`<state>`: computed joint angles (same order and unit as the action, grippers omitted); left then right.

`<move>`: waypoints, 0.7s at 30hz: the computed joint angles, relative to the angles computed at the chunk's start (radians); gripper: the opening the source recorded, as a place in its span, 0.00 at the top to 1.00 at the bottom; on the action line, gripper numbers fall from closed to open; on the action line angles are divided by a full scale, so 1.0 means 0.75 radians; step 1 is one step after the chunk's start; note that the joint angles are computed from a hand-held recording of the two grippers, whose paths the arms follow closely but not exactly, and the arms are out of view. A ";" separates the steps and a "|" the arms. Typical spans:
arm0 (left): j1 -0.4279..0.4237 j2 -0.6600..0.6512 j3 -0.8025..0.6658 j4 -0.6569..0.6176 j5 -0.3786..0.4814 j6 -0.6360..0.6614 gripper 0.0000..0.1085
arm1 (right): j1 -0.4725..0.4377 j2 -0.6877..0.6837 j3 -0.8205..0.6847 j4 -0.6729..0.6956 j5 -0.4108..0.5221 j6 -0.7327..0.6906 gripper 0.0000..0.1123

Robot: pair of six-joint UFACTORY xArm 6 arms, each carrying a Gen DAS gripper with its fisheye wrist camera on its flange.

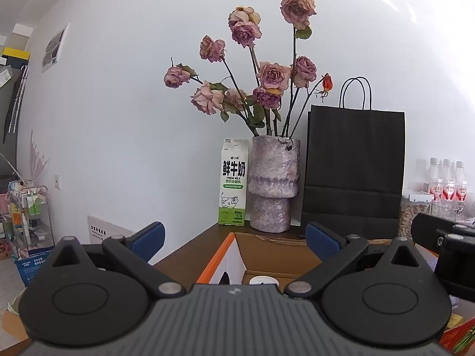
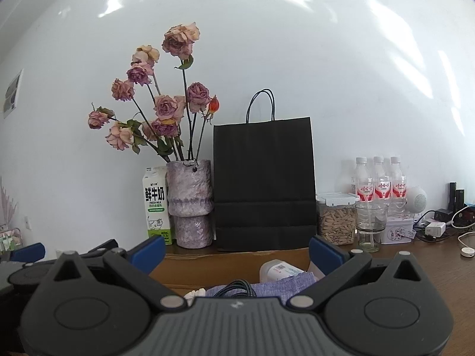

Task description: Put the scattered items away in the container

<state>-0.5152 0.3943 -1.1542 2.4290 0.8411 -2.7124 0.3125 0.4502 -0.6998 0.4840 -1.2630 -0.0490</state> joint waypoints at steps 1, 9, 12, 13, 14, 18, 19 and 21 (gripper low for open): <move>0.001 -0.006 0.005 0.006 -0.009 0.000 0.05 | 0.001 -0.001 0.006 -0.002 -0.007 -0.007 0.08; 0.002 -0.060 0.065 0.063 -0.094 0.014 0.05 | -0.004 -0.066 0.104 -0.039 0.004 -0.037 0.08; 0.005 -0.079 0.086 0.100 -0.139 0.016 0.05 | -0.024 -0.105 0.157 -0.088 0.034 -0.022 0.08; 0.005 -0.083 0.088 0.100 -0.159 0.032 0.05 | -0.029 -0.115 0.171 -0.102 0.044 -0.023 0.08; 0.007 -0.085 0.087 0.104 -0.180 0.043 0.05 | -0.037 -0.126 0.186 -0.119 0.058 -0.023 0.08; 0.018 -0.100 0.086 0.168 -0.274 0.029 0.05 | -0.097 -0.178 0.254 -0.240 0.147 0.014 0.08; 0.017 -0.103 0.090 0.175 -0.290 0.035 0.05 | -0.116 -0.194 0.273 -0.279 0.175 0.030 0.08; 0.019 -0.103 0.084 0.206 -0.332 0.033 0.05 | -0.149 -0.222 0.303 -0.345 0.222 0.043 0.08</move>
